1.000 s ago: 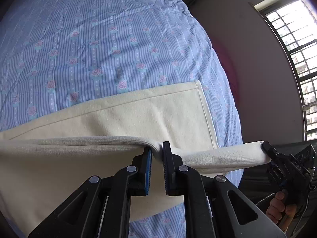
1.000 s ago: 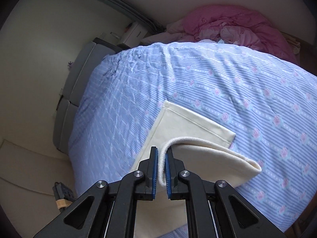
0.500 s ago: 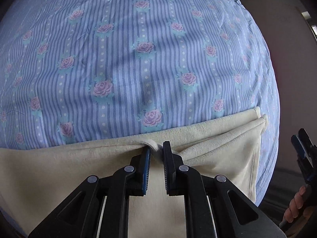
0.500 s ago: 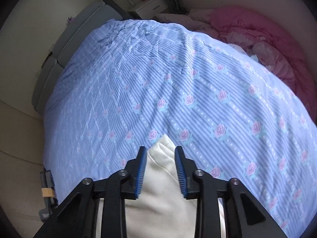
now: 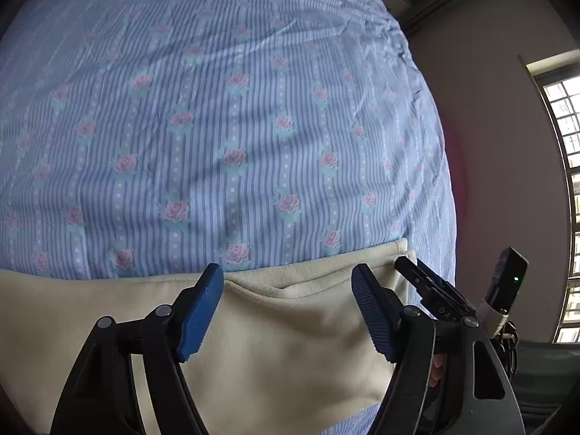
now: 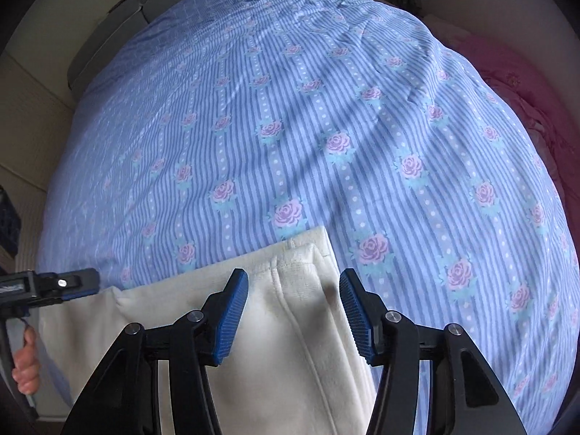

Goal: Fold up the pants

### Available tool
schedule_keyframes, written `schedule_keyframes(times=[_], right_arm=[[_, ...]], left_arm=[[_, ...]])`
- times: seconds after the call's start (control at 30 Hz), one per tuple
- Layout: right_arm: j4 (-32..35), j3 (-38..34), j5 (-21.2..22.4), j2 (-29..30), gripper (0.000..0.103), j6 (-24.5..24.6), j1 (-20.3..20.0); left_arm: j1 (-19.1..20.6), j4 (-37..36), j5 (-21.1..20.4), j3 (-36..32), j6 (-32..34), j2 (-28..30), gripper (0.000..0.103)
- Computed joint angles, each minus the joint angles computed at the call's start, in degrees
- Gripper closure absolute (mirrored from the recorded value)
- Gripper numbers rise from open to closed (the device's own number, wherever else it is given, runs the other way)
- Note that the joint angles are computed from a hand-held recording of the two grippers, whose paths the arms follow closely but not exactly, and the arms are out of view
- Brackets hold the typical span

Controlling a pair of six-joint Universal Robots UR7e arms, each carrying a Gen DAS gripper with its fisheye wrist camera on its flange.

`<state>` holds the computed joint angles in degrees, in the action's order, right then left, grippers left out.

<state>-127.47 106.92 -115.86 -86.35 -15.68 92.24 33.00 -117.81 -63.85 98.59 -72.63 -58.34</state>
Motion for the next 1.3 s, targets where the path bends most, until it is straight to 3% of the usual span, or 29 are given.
schedule_keyframes(times=[0.07, 0.13, 0.23, 0.3, 0.4, 0.43, 0.5, 0.57, 0.63, 0.7, 0.73, 0.8, 0.9, 1.03, 1.3], right_arm=[[-0.1, -0.2, 0.2, 0.8, 0.052, 0.2, -0.1], [-0.5, -0.3, -1.1, 1.6, 0.072, 1.2, -0.1], [-1.3, -0.3, -2.4, 1.8, 0.082, 1.1, 0.3], [-5.5, 0.8, -5.5, 1.6, 0.085, -0.5, 1.9], [-10.1, 1.1, -6.4, 1.4, 0.088, -1.5, 3.4], [-11.0, 0.8, -7.7, 2.2, 0.096, -2.1, 4.0], [-13.4, 0.6, -12.3, 4.4, 0.096, -3.6, 4.8], [-11.2, 0.1, -13.6, 5.5, 0.094, -3.2, 4.6], [-15.4, 2.1, -15.7, 4.5, 0.084, -5.7, 6.2], [-21.4, 4.4, -17.8, 2.8, 0.048, -9.7, 9.1], [-23.2, 5.4, -18.5, 1.4, 0.041, -11.1, 10.7], [-24.2, 6.7, -18.3, -2.1, 0.039, -11.5, 14.1], [-16.3, 7.3, -16.0, -7.9, 0.039, -8.0, 19.3], [-1.9, 8.4, -9.2, -14.4, 0.038, 1.7, 27.0], [12.6, 14.3, 2.1, -15.5, 0.038, 21.2, 44.3]], left_arm=[[-2.5, 3.9, 3.5, -0.4, 0.9, -1.8, 0.021], [-4.7, 8.0, 5.0, 0.2, -0.4, -3.6, 0.020], [-7.6, 12.4, 3.6, 3.2, -4.9, -6.6, 0.021], [-10.0, 16.1, 2.8, 5.4, -8.8, -8.4, 0.021], [-12.9, 17.1, -0.3, 8.8, -14.1, -9.6, 0.021], [-13.7, 17.3, -1.5, 9.7, -15.9, -9.9, 0.021], [-15.1, 19.2, -3.6, 10.1, -18.8, -9.8, 0.022], [-16.7, 21.3, -4.0, 10.1, -21.5, -9.8, 0.022], [-18.9, 24.1, -3.3, 9.7, -24.0, -10.5, 0.022], [-20.6, 27.8, -2.8, 9.1, -26.8, -11.6, 0.022], [-21.6, 29.7, -2.9, 8.9, -28.4, -12.5, 0.022], [-24.0, 33.6, -3.4, 8.9, -32.6, -14.9, 0.022], [-28.5, 41.6, -5.1, 8.4, -39.6, -18.3, 0.021], [-36.0, 51.5, -11.7, 8.7, -49.5, -22.9, 0.021], [-51.8, 63.2, -25.5, 11.6, -66.0, -33.1, 0.021]])
